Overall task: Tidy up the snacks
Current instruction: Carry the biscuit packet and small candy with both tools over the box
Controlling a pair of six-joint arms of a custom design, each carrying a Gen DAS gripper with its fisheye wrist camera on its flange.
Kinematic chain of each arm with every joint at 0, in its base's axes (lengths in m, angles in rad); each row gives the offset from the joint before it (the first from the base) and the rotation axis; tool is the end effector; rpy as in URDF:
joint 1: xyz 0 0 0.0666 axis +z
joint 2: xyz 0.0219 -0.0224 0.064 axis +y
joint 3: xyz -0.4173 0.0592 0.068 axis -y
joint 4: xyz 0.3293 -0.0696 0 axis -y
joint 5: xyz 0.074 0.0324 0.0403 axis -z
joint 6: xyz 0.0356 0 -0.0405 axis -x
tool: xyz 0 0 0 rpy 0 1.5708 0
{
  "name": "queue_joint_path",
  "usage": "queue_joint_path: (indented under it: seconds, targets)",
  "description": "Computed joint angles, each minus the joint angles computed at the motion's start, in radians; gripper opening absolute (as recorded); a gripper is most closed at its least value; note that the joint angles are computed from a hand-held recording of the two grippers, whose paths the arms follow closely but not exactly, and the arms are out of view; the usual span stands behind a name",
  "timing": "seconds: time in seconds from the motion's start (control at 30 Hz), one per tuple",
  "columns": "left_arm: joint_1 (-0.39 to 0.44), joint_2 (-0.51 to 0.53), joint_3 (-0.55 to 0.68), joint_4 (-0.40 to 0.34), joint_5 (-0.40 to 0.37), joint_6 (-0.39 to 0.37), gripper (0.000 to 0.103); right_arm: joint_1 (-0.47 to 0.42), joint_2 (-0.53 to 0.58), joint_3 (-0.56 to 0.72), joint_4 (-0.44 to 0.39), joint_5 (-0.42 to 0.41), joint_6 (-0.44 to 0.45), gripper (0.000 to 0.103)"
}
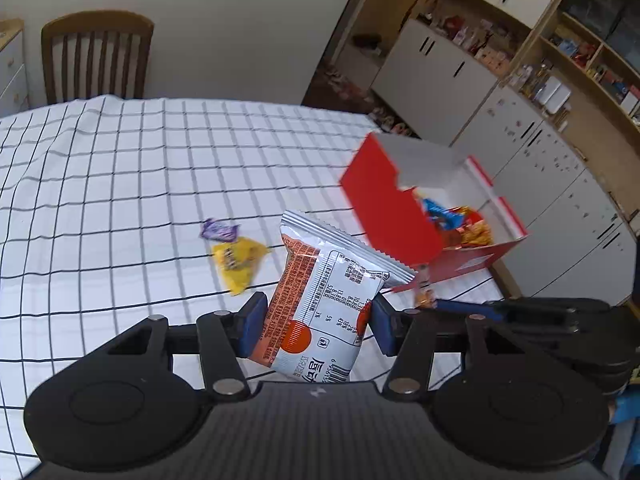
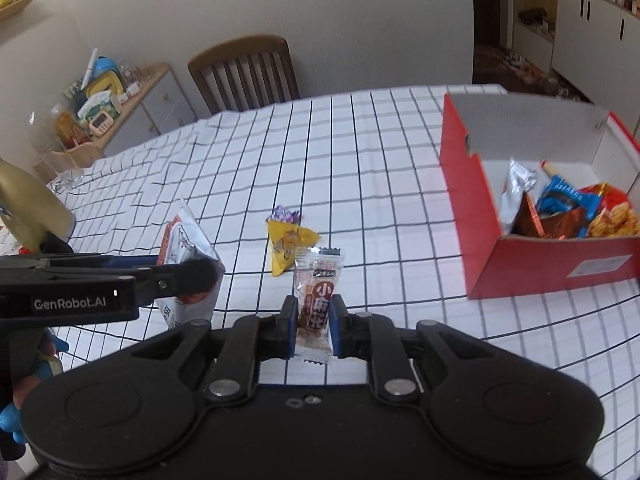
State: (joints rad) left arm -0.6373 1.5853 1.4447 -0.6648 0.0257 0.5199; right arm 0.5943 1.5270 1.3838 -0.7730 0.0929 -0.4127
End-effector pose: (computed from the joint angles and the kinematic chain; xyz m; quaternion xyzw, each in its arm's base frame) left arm 0.3993 -0.2972 0.4216 0.0592 0.9257 -0.2142 0.3061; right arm 0.3865 0.2567 0.4165 -0.0709 0.9434 0.1164 0.3025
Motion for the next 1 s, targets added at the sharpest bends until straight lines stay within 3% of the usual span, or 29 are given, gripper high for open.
queue_joint_path:
  seconds: [0.3,0.57,1.0]
  targets:
    - [-0.074,0.032,0.125,-0.041,-0.060,0.047,0.054,-0.039,-0.094,-0.049,0.025,-0.027,0.038,0.015]
    - [-0.123,0.127,0.296,-0.096,-0.099,0.088,0.054,-0.114,-0.148,-0.060,0.036,-0.056,0.119,0.015]
    - [-0.195,0.380,0.728,-0.297,-0.165,0.128,0.054,-0.295,-0.194,-0.073,0.040,-0.147,0.273,0.015]
